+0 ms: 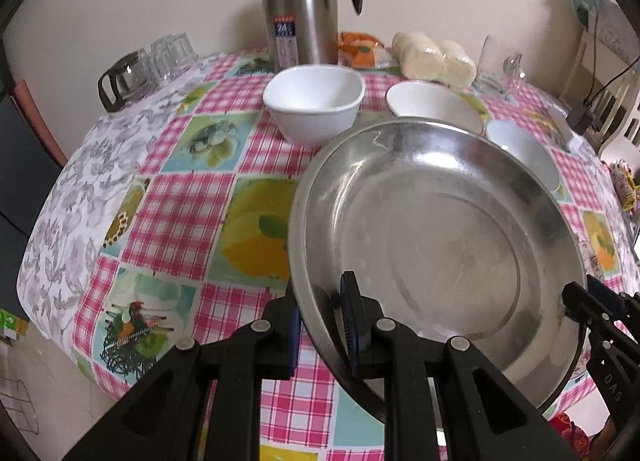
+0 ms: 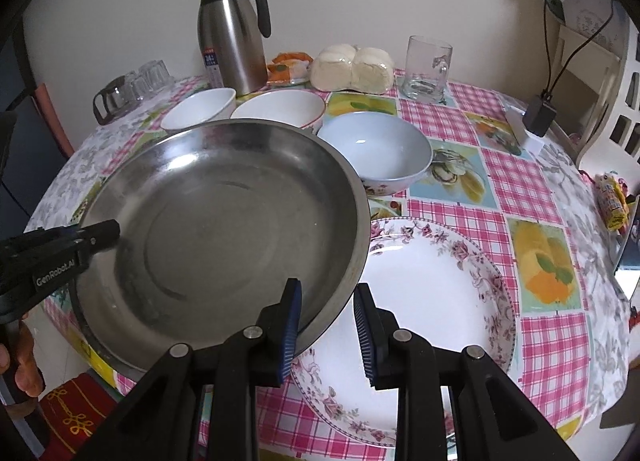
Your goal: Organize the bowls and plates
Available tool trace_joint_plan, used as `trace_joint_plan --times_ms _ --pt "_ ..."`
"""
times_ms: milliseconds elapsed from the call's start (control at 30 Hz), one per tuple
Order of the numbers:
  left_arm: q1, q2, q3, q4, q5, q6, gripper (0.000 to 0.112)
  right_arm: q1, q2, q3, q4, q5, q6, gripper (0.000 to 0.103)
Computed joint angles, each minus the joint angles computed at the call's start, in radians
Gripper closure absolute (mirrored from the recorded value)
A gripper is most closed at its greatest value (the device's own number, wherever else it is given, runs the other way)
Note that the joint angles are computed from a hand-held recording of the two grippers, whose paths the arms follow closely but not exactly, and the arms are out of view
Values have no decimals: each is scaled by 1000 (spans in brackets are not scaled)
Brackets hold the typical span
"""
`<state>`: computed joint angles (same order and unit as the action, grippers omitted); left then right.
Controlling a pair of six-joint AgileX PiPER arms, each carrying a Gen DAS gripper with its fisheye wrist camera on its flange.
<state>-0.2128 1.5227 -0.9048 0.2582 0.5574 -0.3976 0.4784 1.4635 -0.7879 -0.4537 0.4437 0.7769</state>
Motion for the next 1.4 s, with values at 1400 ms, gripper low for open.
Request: trace_joint_plan --times_ms 1400 --pt "56 73 -33 -98 62 75 67 9 63 -36 -19 47 25 55"
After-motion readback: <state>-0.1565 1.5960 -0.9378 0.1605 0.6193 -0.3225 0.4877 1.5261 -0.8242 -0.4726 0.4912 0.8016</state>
